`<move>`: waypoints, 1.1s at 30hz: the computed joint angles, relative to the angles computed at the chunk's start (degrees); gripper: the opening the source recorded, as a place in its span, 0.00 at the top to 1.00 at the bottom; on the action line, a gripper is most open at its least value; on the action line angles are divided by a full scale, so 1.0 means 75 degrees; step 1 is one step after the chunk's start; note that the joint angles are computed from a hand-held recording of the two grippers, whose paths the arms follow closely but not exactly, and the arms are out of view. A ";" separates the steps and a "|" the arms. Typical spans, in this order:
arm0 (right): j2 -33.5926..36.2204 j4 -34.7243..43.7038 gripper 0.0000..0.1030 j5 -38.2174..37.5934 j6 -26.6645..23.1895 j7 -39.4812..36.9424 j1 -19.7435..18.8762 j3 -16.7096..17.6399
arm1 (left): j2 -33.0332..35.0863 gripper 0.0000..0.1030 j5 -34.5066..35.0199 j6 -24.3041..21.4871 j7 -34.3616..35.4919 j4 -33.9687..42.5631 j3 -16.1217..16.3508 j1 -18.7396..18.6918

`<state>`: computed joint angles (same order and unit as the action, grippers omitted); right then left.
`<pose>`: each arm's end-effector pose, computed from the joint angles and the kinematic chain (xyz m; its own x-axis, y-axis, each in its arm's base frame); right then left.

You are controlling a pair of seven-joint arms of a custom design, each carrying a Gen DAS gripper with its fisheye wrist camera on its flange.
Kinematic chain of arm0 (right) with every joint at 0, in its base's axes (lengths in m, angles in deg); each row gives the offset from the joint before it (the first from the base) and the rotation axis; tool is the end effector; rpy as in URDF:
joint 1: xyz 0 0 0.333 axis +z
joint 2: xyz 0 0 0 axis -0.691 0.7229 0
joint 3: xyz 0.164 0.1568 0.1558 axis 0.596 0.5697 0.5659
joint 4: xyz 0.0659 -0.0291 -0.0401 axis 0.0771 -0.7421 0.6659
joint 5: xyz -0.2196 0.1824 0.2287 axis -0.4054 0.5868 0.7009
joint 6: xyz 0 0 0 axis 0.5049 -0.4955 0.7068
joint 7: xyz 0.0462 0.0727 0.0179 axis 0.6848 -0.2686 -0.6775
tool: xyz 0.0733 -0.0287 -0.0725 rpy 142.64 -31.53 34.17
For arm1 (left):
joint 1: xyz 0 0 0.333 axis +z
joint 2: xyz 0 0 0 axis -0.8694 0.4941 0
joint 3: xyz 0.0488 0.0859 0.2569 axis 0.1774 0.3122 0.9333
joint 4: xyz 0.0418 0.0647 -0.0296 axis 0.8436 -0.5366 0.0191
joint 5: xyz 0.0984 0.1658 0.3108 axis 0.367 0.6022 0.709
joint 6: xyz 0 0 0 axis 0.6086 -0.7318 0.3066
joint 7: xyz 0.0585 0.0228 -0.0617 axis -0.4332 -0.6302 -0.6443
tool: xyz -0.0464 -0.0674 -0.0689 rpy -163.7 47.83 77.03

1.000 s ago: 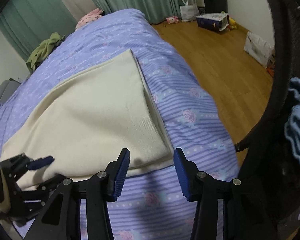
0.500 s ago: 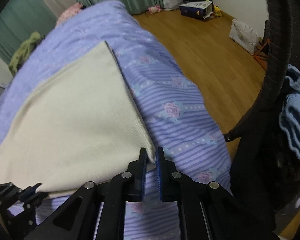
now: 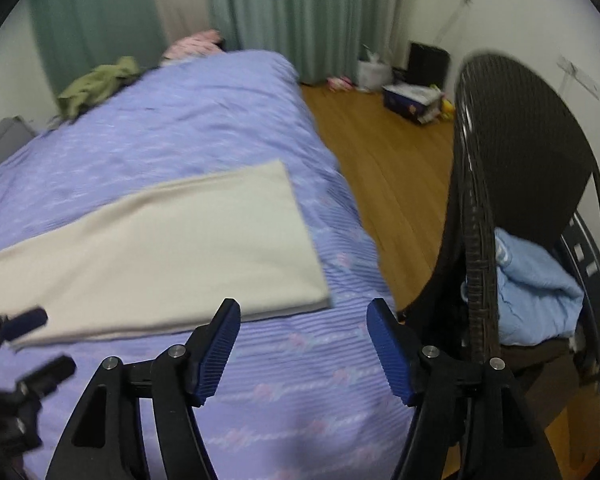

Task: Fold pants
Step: 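Move both grippers to the waistband end of the folded trousers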

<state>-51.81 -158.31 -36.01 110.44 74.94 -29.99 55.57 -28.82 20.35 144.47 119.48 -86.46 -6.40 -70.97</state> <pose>0.5773 0.1570 0.5728 0.0885 -0.9960 -0.0149 -0.8251 -0.0649 -0.5613 0.5104 -0.1914 0.5854 -0.2106 -0.9689 0.1298 -0.8095 0.0985 -0.5788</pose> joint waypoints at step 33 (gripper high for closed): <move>0.2876 0.5254 0.35 -0.1467 -0.1862 0.2823 0.4919 0.1171 | -0.4447 0.17 0.0946 -0.1571 0.2637 -0.2290 0.4424 0.2971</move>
<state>-30.24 -118.90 -47.01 96.47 96.11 6.90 64.35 -62.18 27.45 132.69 139.25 -103.64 26.78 -48.69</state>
